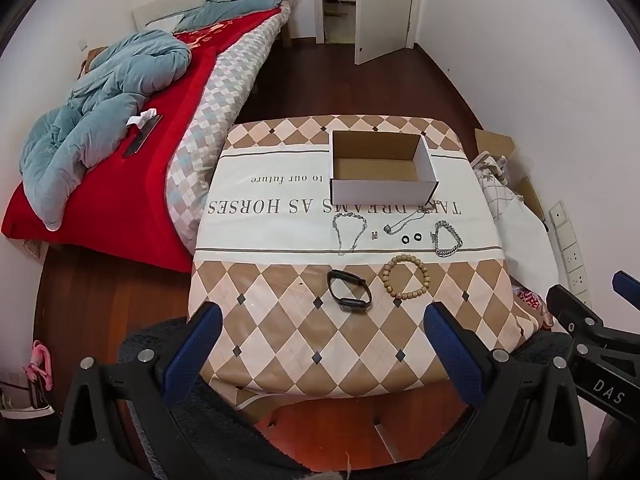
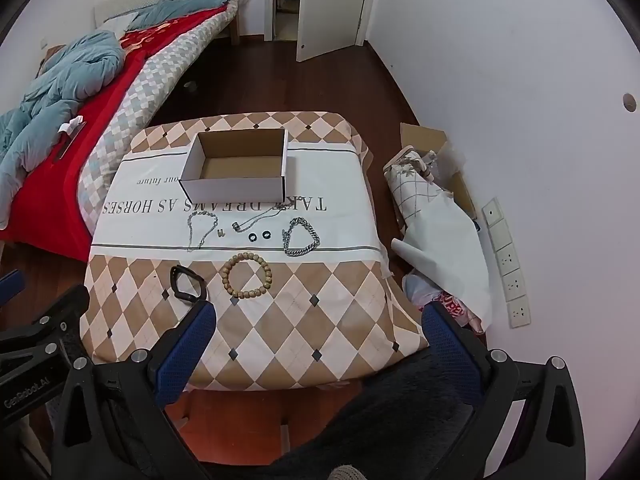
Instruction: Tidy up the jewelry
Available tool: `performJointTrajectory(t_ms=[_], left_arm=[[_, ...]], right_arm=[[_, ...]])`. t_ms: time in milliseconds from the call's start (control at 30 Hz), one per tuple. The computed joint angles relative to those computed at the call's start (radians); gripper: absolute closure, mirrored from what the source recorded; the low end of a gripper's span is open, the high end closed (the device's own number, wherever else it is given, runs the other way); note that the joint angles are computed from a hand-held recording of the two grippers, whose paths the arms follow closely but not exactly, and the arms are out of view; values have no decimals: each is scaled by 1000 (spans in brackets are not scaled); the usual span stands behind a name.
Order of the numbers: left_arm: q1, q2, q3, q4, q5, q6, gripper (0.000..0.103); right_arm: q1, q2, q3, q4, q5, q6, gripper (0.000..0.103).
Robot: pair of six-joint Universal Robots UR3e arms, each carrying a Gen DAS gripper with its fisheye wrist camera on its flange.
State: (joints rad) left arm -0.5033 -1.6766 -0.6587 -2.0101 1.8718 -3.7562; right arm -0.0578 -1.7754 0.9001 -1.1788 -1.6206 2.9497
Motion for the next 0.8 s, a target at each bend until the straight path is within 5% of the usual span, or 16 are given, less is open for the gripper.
performJointTrajectory(t_ms=[400, 533, 800], left_arm=[[-7, 0, -7, 9, 14, -5, 0], [-10, -82, 187, -104, 17, -9, 0], [-1, -67, 171, -93, 11, 7, 0]], right_arm=[[-15, -23, 31, -18, 8, -10, 0], [-18, -35, 48, -26, 9, -13, 0], [-5, 0, -21, 5, 0, 0, 0]])
